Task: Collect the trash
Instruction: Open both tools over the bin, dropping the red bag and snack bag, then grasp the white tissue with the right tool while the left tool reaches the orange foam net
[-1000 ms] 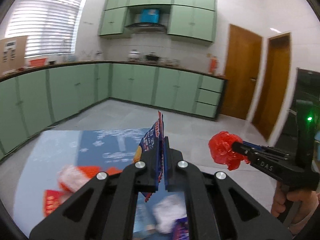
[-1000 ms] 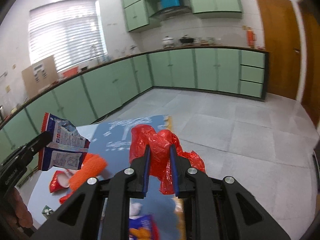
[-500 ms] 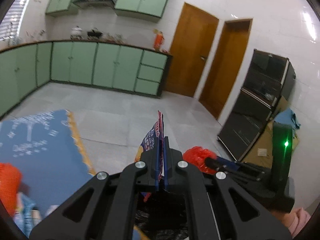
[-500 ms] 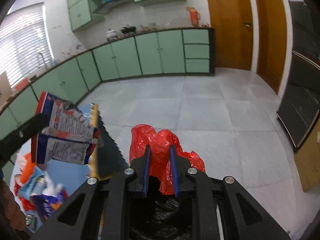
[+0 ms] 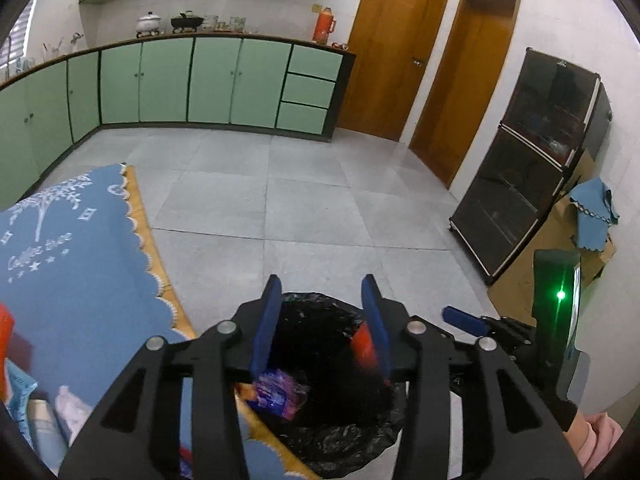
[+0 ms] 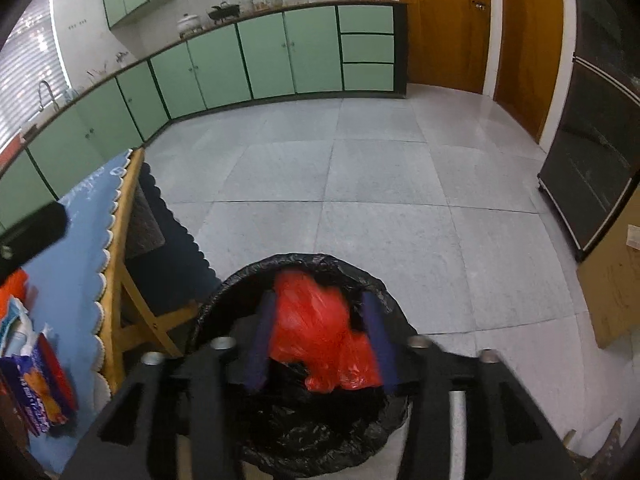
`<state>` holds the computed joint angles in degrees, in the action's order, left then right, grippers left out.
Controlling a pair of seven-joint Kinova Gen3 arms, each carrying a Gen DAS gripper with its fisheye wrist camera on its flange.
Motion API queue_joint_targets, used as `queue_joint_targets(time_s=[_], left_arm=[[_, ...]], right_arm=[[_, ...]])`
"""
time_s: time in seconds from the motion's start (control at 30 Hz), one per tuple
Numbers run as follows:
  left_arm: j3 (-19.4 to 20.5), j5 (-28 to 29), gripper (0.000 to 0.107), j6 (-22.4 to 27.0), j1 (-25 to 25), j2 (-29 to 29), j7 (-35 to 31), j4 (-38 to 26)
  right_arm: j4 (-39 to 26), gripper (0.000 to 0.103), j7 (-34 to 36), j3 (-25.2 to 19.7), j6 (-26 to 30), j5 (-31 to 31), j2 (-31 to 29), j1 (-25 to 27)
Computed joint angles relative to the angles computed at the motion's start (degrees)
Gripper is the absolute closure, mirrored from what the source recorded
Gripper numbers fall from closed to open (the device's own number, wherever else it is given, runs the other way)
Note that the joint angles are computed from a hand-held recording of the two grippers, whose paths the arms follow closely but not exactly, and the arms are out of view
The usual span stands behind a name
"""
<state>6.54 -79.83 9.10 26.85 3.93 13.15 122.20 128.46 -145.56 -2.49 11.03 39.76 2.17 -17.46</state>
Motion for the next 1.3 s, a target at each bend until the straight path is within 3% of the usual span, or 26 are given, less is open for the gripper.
queue_joint_targets(time_s=[0.07, 0.17, 0.33, 0.5, 0.63, 0.73, 0.8, 0.93, 1.3], left_arm=[[0.77, 1.29, 0.058, 2.26, -0.05, -1.80, -0.89, 0.78], [3.10, 1.73, 0.055, 5.86, -1.35, -5.56, -0.81, 3.07], [7.09, 5.14, 0.052, 15.40, -2.60, -13.78, -0.95, 7.92], [17.45, 14.52, 0.048, 26.67, -10.74, -23.28, -5.33, 12.46], [15.57, 19.13, 0.045, 33.88, -6.99, -27.63, -6.92, 14.44], [14.89, 23.29, 0.045, 34.72, -7.86, -30.97, -9.63, 15.86], [15.34, 24.96, 0.043, 34.97, -8.77, -32.17, -11.06, 16.34], [14.50, 27.51, 0.043, 33.65, -10.52, -34.78, -13.97, 17.96], [12.68, 30.77, 0.042, 26.24, -18.67, -37.47, -20.64, 21.29]], right_arm=[[-0.07, 0.031, -4.66, 0.23, 1.79, 4.11, -0.91, -2.20], [0.37, 0.028, -7.72, -2.37, 0.98, 6.88, -2.82, -1.63], [1.20, 0.025, -0.42, -5.70, -2.45, -0.85, -7.42, -2.12], [0.59, 0.025, 5.08, -8.85, -4.42, -6.79, -9.43, -4.39], [-0.77, 0.025, 8.49, -11.85, -5.82, -10.97, -7.90, -5.94], [-2.39, 0.025, 3.80, -19.74, -5.54, -6.66, -5.24, -1.58], [-3.92, 0.025, -0.76, -22.48, -5.27, -2.00, -2.49, -1.69], [-7.08, 0.028, -6.81, -20.37, -2.18, 5.14, 1.95, -8.65], [-13.06, 0.042, 2.09, -16.82, 3.94, -2.08, 8.36, -16.07]])
